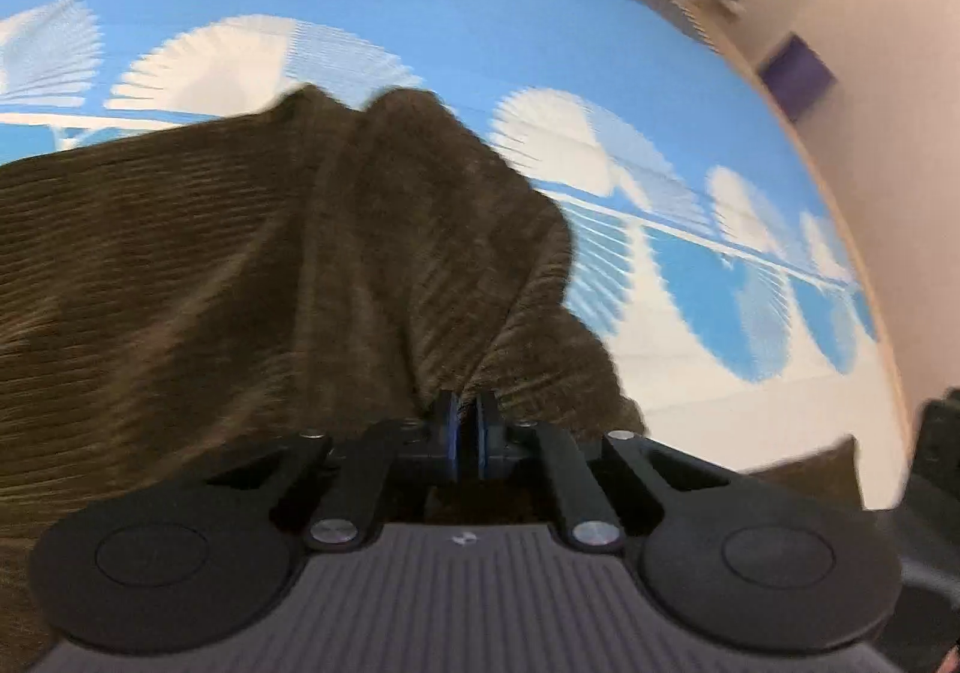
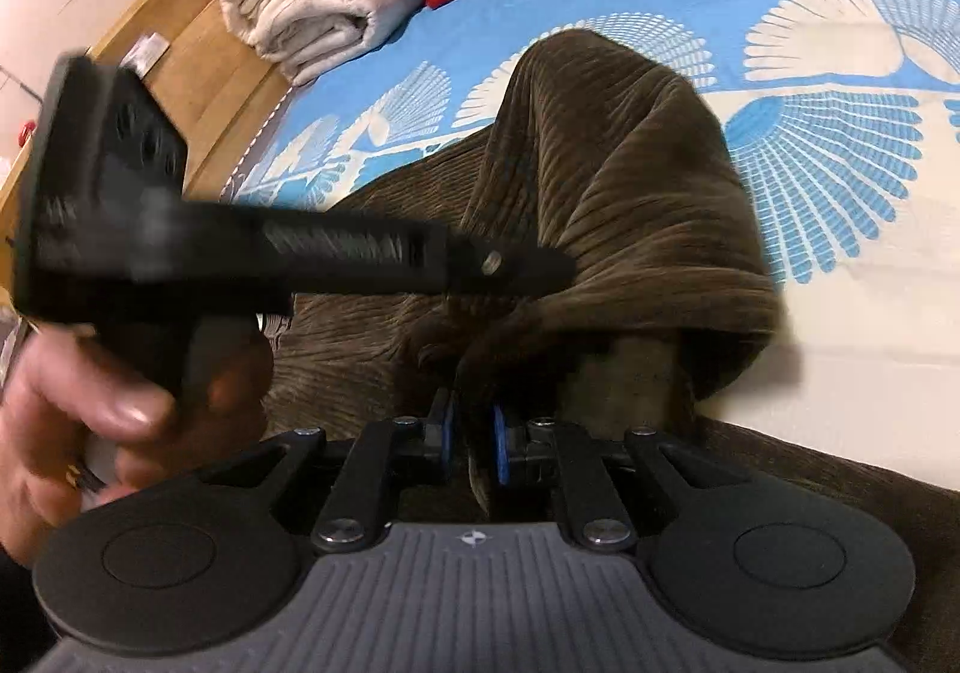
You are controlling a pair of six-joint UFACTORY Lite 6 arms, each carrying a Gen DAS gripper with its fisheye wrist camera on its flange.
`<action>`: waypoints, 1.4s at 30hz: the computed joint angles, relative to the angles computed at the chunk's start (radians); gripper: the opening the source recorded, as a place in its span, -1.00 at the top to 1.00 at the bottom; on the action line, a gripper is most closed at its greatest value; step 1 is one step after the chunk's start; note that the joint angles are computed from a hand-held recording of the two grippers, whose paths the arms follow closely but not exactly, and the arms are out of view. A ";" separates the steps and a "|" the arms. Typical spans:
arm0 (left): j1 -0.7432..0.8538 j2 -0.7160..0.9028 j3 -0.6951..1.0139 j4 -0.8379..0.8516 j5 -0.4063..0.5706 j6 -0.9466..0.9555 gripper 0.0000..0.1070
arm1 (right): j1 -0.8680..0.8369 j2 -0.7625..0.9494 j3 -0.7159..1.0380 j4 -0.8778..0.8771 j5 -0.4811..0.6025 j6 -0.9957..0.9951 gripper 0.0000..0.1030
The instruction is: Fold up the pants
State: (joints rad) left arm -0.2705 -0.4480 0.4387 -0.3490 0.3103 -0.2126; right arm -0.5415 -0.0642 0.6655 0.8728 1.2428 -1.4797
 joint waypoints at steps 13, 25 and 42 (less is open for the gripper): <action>0.133 -0.063 -0.022 -0.181 0.070 0.254 0.98 | -0.182 0.232 0.108 0.139 -0.058 0.502 0.58; 0.094 0.016 0.025 -0.065 0.120 0.238 0.79 | -0.125 0.322 0.172 0.254 -0.224 0.623 0.33; 0.033 0.138 0.022 0.182 0.071 0.140 0.19 | -0.304 -0.109 0.028 1.016 -0.503 -0.227 0.87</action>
State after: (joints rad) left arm -0.2376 -0.3099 0.4608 -0.1666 0.3816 -0.0722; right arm -0.8458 -0.1735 0.6935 1.8891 0.7396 -1.7064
